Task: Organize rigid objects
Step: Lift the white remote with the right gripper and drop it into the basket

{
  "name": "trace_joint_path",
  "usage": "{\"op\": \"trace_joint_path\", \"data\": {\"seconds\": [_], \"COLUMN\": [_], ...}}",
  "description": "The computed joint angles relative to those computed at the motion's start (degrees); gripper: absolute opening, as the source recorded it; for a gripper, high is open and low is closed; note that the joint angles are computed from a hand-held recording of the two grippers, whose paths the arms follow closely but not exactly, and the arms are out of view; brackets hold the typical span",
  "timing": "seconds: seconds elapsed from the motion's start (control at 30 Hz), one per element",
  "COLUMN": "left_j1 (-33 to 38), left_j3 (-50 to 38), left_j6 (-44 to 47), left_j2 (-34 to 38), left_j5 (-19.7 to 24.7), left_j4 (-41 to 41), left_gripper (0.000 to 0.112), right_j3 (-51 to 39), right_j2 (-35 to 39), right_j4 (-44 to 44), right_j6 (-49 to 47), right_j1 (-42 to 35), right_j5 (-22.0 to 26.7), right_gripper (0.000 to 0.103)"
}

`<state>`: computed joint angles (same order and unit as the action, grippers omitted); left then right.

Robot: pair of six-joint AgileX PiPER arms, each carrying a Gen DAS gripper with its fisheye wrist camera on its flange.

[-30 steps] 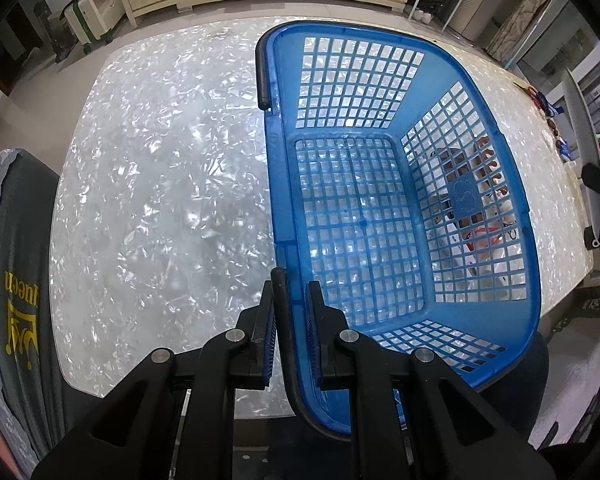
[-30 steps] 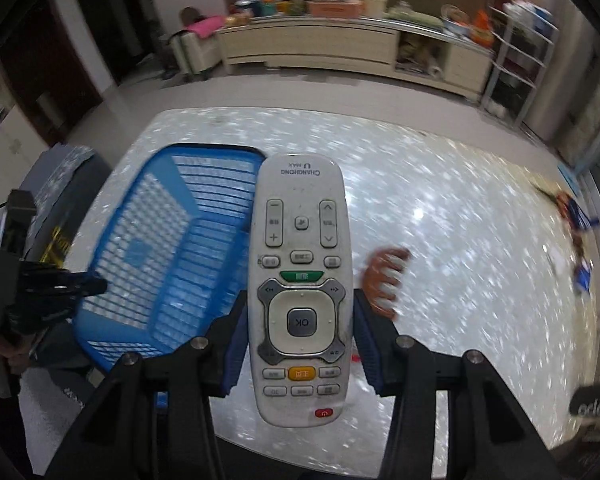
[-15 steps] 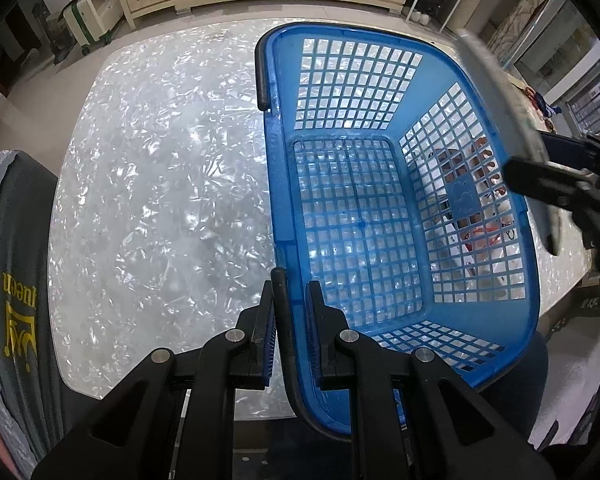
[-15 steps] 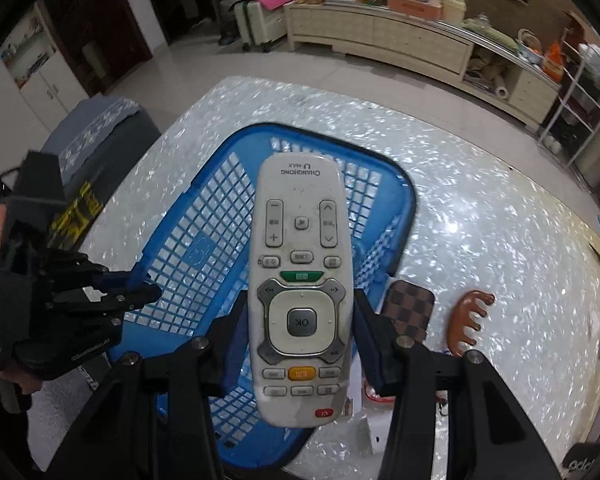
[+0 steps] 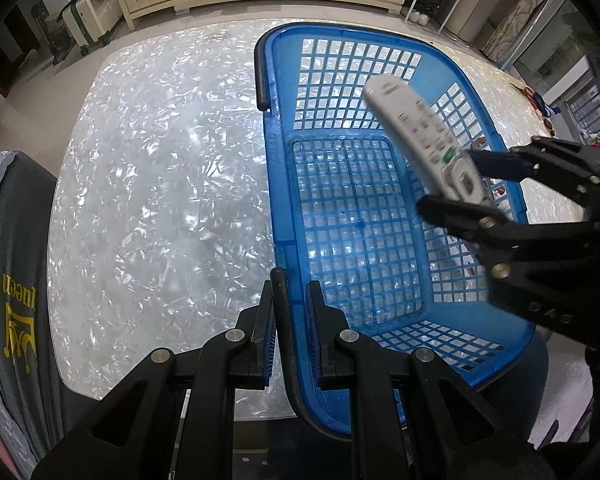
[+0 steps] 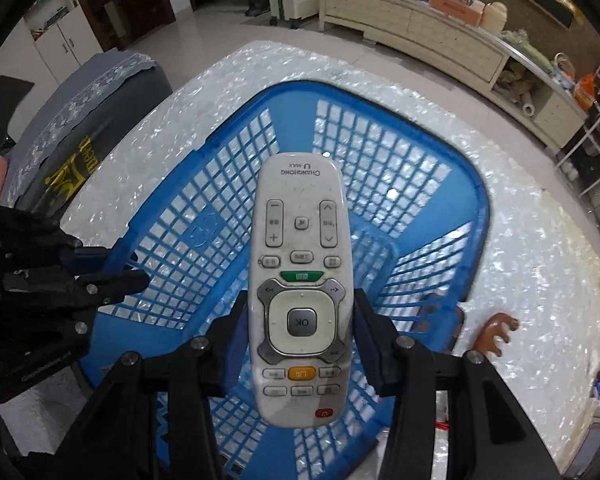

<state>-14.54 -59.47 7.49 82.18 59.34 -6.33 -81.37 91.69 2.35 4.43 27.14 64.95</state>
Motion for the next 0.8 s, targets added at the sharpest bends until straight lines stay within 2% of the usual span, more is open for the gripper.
{"op": "trace_joint_path", "data": {"seconds": [0.73,0.8], "left_j1": [0.15,0.15], "left_j3": [-0.19,-0.1], "left_j6": [0.03,0.0], "left_j2": [0.15,0.08], "left_j5": [0.3,0.22], "left_j4": [0.1,0.06], "left_gripper": [0.016,0.016], "right_j3": [2.12,2.25], "right_j2": [1.73,1.52], "right_j4": [-1.82,-0.98], "right_j6": [1.66,1.27], "right_j1": [0.98,0.51], "right_j5": [-3.59,-3.68], "right_gripper": [0.046,0.049]}}
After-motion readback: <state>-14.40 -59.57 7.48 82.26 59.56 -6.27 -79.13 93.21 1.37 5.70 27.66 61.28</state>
